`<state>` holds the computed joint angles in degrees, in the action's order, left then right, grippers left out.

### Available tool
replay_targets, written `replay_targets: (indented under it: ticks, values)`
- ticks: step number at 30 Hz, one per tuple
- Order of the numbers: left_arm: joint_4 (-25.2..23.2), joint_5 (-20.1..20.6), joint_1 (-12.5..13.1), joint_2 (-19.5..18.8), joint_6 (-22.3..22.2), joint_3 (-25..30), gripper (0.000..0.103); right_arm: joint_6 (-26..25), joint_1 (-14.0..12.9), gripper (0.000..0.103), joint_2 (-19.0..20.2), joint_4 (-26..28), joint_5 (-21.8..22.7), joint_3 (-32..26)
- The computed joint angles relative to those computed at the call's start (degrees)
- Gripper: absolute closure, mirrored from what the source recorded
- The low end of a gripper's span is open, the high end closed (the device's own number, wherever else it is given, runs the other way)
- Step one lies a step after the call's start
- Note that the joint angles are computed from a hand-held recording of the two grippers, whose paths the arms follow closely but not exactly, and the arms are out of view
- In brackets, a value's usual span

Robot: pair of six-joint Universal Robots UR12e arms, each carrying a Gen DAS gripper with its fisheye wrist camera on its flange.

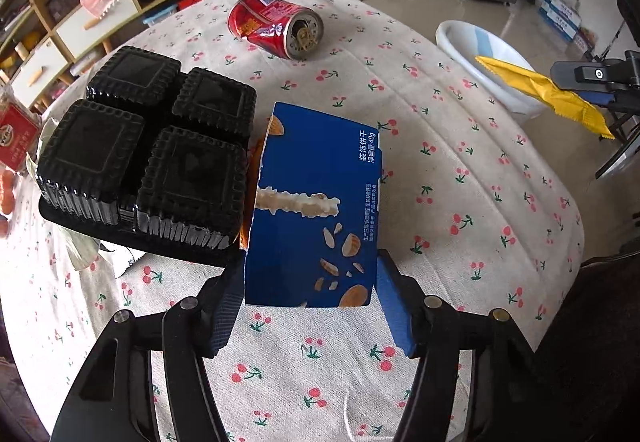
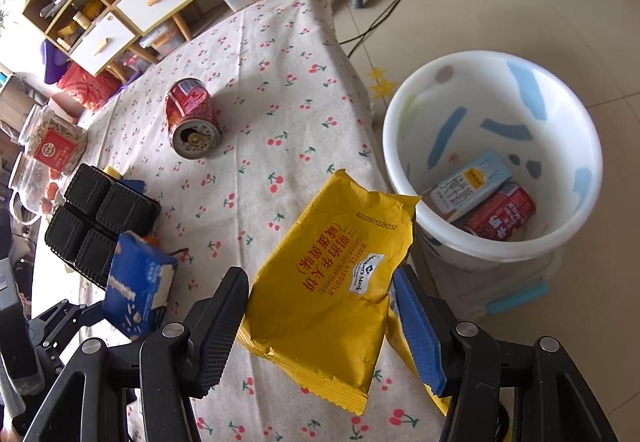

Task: Collect trash
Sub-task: 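Carry packet and box over the white bucket and open both tools to drop them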

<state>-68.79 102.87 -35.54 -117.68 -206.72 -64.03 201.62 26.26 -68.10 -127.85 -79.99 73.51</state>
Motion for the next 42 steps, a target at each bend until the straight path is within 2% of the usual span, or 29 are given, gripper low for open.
replay_targets:
  ticks: [5, 14, 21, 30, 34, 35, 38, 42]
  values:
    - [2.2, 0.8, -0.1, 0.8, -0.6, -0.8, 0.039, 0.3, -0.2, 0.038, -0.6, -0.3, -0.2, 0.9]
    - [8.3, -2.0, 0.2, 2.5, -1.8, -2.0, 0.040, 0.9, -0.6, 0.038, -1.4, -2.1, 0.0, 1.8]
    - [9.3, -3.8, 0.6, 1.9, -2.2, 0.0, 0.040, 3.5, -1.8, 0.038, -1.9, -4.5, -0.8, 2.2]
    - [7.9, -6.0, 1.2, -2.1, -1.3, 6.6, 0.040, 9.5, -4.2, 0.038, -1.5, -5.8, -7.3, 1.8]
    - [6.7, -7.1, 1.3, -5.0, -0.5, 10.8, 0.040, 10.6, -5.2, 0.038, -0.5, -6.3, -7.3, 1.3]
    - [6.3, -7.6, 1.3, -5.8, -0.3, 12.0, 0.040, 11.0, -5.5, 0.035, -0.2, -6.5, -6.8, 1.1]
    - [5.0, -8.9, 1.3, -8.4, 0.2, 16.0, 0.040, 12.3, -6.0, 0.017, 0.6, -5.2, -5.5, 0.3]
    - [3.0, -10.1, 1.1, -12.0, 1.2, 21.5, 0.039, 13.2, -6.6, 0.016, 0.4, -5.4, -4.3, 0.5]
